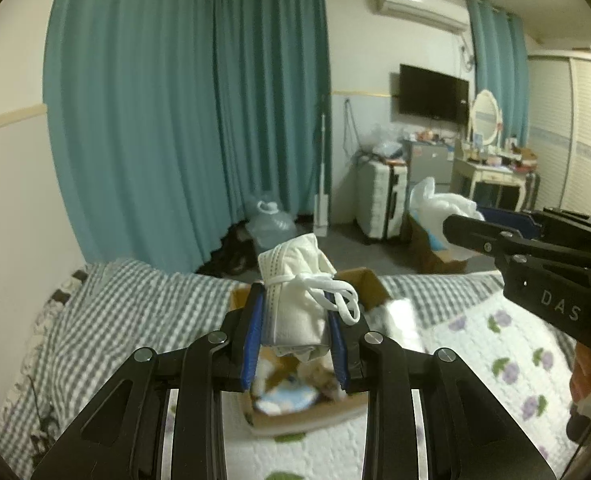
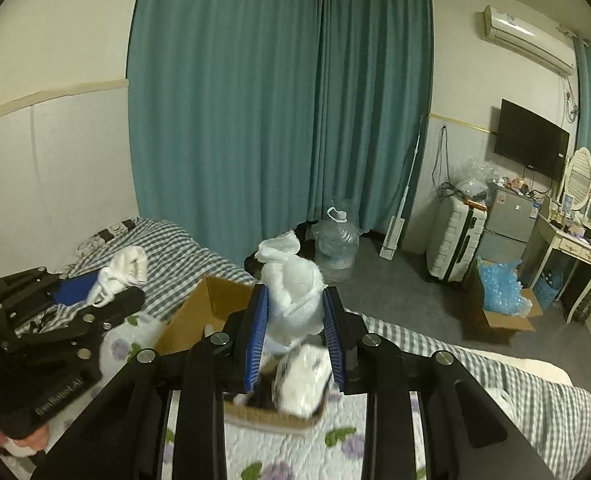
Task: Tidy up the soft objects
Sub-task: 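Carry both white items over the box and release them inside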
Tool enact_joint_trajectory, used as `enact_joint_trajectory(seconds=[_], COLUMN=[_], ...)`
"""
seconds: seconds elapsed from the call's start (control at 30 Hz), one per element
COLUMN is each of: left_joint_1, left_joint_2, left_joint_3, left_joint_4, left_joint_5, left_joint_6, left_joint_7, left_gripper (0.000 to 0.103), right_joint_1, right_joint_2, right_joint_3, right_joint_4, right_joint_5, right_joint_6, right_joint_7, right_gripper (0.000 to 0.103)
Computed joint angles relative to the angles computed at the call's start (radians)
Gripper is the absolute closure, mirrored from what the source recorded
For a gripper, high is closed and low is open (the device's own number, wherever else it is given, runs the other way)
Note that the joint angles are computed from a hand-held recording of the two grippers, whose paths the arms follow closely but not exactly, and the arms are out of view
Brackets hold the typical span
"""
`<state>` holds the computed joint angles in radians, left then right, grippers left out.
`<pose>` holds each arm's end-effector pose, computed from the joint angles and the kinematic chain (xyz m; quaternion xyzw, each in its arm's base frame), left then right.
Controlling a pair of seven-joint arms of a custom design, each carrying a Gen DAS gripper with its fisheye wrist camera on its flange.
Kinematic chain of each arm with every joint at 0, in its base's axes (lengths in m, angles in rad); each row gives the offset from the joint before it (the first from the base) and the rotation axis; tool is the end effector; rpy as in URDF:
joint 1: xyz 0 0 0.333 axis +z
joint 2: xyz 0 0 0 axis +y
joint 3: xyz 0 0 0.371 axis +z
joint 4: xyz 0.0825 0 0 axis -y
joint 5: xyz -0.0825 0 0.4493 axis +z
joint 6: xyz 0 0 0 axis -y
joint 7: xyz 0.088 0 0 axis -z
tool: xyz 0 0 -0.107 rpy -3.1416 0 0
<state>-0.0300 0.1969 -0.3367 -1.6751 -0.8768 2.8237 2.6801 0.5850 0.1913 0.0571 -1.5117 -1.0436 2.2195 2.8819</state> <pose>0.7096 -0.2063 0.6234 -0.3489 0.7757 -0.4661 0.2433 0.6112 0.4169 0.6702 -0.5356 0.6748 -0.4059 0.3050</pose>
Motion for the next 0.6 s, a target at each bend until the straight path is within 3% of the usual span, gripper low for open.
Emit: enact_joint_trajectory(seconds=[0.3,0.47,0.6], left_joint_1=[-0.083,-0.043,0.003], left_joint_2=[0.175,0.231,0.25], left_joint_3=[0.046,-0.016,-0.078], left_joint_4=[0.125,0.144,0.125], left_joint_5=[0.372,0.448,0.489], left_joint_6=[0.019,-0.011,0.035], left_joint_7=[-0.273,-0.283,-0.278], left_gripper=[0.075,0.074,0.071], right_joint_1=[-0.051,-0.063,-0.054], right_joint_2=[0.162,0.225,0.245], right_joint_3=[-0.074,-0.111,-0.148], right_joint_4=[0.124,0.131,0.11], right_joint_5=[0.182,0.302,0.343], right_joint_6=[0.126,0.183,0.227], right_joint_7=[-0.112,-0.167,-0.162], right_gripper=[0.076,0.076,0.073])
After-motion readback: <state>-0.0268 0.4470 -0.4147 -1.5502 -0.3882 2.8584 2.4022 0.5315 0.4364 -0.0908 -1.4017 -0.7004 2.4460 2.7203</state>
